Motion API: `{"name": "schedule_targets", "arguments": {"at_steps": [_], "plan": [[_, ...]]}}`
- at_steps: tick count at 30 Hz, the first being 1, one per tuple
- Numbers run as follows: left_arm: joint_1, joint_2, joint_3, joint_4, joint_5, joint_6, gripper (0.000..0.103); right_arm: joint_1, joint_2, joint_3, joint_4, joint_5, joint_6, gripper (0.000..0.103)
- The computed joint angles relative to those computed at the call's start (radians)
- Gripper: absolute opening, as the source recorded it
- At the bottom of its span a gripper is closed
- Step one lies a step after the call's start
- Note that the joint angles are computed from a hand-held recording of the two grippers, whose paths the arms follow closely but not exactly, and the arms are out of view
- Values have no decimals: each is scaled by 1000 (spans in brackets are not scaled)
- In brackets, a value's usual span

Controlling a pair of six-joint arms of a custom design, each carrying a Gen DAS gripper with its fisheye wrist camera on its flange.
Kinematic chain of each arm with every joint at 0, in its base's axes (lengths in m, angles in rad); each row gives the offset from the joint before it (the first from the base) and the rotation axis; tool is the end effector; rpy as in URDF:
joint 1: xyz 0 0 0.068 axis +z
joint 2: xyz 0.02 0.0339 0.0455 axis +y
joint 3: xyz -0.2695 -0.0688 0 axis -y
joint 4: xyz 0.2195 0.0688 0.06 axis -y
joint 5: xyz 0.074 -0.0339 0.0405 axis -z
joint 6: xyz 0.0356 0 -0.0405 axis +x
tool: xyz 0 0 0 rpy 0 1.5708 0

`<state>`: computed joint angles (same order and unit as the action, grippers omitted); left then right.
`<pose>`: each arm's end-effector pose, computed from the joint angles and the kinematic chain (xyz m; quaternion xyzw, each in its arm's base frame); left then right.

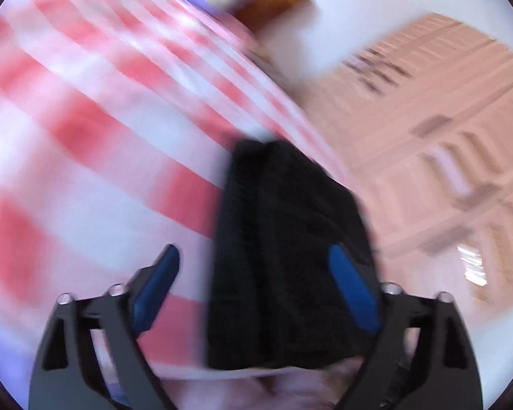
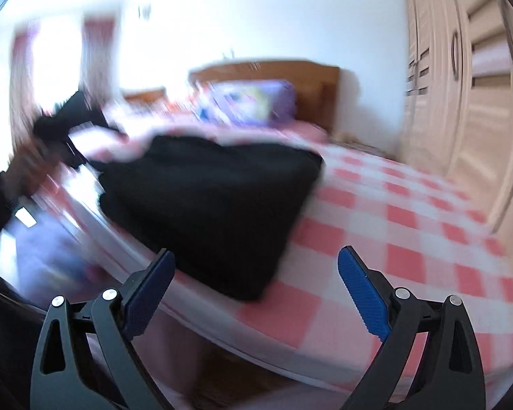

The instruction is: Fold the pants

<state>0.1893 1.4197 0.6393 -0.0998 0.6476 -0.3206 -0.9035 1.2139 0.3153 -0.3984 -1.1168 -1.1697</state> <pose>0.2426 0.0246 0.1892 -0.1208 0.8904 -0.3198 0.3006 0.1079 -0.0852 0.1454 -0.1832 0.8231 0.1676 0.5107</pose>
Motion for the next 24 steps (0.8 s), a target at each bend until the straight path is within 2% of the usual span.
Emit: {"name": "schedule_targets", "arguments": {"at_steps": [1, 2, 3, 5, 7, 8, 9, 11, 12, 14, 15, 16, 17, 18, 19, 21, 24], "plan": [[-24, -75, 15, -48, -71, 25, 90, 36, 26, 56, -18, 0, 49, 92], [-58, -125, 37, -84, -100, 42, 90, 94, 59, 118, -3, 7, 137, 92], [-99, -162, 59, -107, -120, 45, 91, 183, 132, 214, -4, 30, 234, 99], [-251, -196, 120, -120, -178, 41, 96, 301, 304, 405, -65, 14, 335, 99], [-432, -140, 193, -111, -261, 72, 98, 405, 487, 607, -87, -32, 516, 99], [-501, -84, 235, -114, -301, 90, 98, 463, 556, 694, -68, -3, 650, 99], [-538, -35, 268, -125, -324, 101, 98, 501, 607, 771, -81, 28, 732, 99], [-584, 93, 319, -132, -365, 104, 98, 580, 700, 915, -140, 81, 819, 99], [-578, 133, 325, -128, -360, 97, 98, 626, 739, 972, -146, 94, 859, 99], [-530, 213, 288, -91, -309, 82, 96, 699, 807, 1063, -201, 124, 864, 99], [-508, 204, 235, -24, -284, 101, 96, 756, 846, 1119, -216, 220, 877, 99], [-497, 187, 184, 43, -260, 129, 96, 803, 862, 1129, -172, 348, 913, 99], [-493, 183, 169, 57, -253, 154, 95, 844, 892, 1153, -141, 482, 952, 98], [-490, 181, 162, 59, -255, 162, 94, 863, 938, 1193, -111, 570, 995, 98], [-488, 180, 163, 54, -259, 163, 90, 858, 966, 1216, -97, 573, 1012, 98], [-480, 185, 171, 45, -246, 161, 89, 826, 995, 1255, -89, 496, 1107, 98], [-442, 178, 133, 91, -182, 164, 88, 830, 907, 1191, -48, 506, 1142, 99]]}}
